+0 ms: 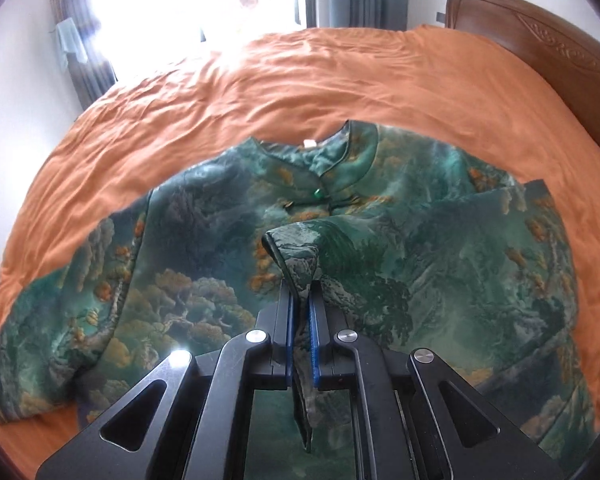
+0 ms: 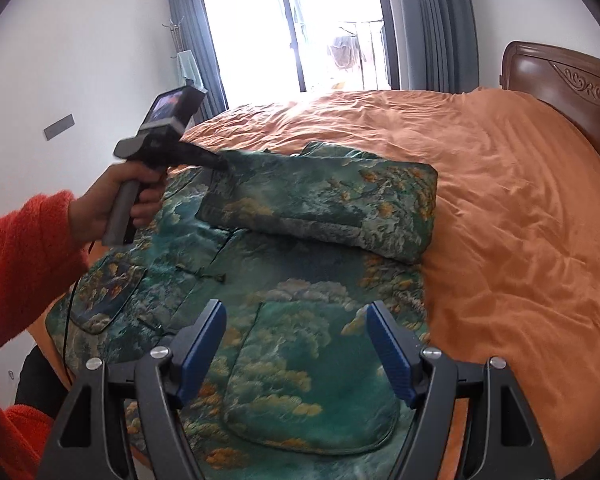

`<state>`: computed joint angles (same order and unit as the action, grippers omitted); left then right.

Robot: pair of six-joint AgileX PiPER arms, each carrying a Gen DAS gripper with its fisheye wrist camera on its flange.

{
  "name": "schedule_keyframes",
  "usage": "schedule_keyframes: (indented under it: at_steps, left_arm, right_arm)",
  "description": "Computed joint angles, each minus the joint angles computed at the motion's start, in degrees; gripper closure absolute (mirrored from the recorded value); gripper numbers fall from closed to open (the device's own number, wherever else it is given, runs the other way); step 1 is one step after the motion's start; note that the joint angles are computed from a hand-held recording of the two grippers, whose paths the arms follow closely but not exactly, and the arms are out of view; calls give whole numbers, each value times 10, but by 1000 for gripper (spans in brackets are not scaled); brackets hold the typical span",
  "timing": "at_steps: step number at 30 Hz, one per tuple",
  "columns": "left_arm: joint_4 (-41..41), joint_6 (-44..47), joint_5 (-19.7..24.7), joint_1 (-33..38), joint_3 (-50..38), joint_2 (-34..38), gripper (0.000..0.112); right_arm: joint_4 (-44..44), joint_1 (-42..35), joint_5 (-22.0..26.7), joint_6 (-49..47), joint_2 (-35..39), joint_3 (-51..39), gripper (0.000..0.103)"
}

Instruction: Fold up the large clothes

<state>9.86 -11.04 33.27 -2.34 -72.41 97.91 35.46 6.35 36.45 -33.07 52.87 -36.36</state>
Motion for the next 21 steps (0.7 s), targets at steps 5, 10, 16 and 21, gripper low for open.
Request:
schedule_keyframes:
  at_steps: [5,10,16,21]
  left_arm:
    - [-31,30,-19,16,-8,30,107]
    - [-52,49,-35,27,-9,53,107]
    - [-67,64,-49,39,-17,78,106]
    - [-81,75,-71,48,-10,99,106]
  right_arm:
    - [51,-52,2,-88,182,-135,29]
    - [-17,-22,-7,-18,391,-325,29]
    - [-124,22,-7,117,588,-533,29]
    - [-201,37,62,211,740,-681,29]
